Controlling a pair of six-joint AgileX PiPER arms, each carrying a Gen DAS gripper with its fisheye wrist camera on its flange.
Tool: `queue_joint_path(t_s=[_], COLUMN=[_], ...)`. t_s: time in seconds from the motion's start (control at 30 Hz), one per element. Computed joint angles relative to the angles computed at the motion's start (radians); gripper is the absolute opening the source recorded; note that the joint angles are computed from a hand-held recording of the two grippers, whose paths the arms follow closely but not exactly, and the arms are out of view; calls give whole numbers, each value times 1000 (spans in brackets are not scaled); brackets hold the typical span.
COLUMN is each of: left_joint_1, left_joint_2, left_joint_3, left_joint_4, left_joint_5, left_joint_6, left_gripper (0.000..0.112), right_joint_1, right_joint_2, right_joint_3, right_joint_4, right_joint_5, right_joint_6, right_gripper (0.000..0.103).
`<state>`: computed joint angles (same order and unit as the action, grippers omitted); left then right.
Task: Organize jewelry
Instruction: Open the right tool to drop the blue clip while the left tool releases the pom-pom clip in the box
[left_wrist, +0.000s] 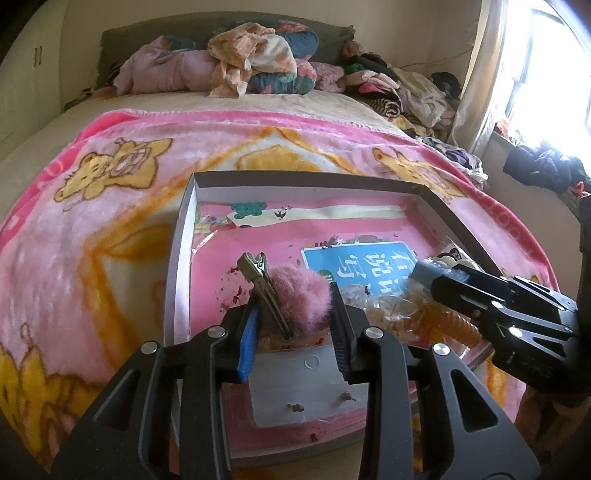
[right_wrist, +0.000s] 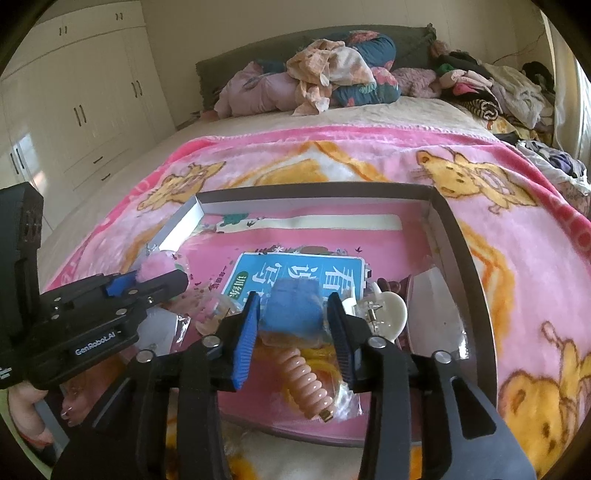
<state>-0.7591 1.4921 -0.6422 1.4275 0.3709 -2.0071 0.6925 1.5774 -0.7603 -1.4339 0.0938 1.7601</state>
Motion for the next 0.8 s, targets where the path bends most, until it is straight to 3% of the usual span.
queue_joint_path(t_s=[0.1,0.3,0.63,0.73,0.8], left_joint_1=[2,-9,-98,-135,-160], left_joint_2=[1,-5,-105,-135,-155], left_joint_3=[-3,1,23,27,28], left_joint_4=[-5,-9,-103,-133,-150], left_joint_5=[-1,18,127,168,196], left_joint_6=[6,3,54,68,76], left_gripper=[25,38,64,72,76], right_joint_1=[11,45,92,121,142], right_joint_2=[-16,-72,-203,-255,-284], right_joint_3=[14,62,165,202,219], right_joint_4=[-57,-122,-106,-98,-76], right_joint_5=[12,68,142,179,199], right_joint_6=[52,124,156,179,170], right_gripper=[43,52,70,82,82])
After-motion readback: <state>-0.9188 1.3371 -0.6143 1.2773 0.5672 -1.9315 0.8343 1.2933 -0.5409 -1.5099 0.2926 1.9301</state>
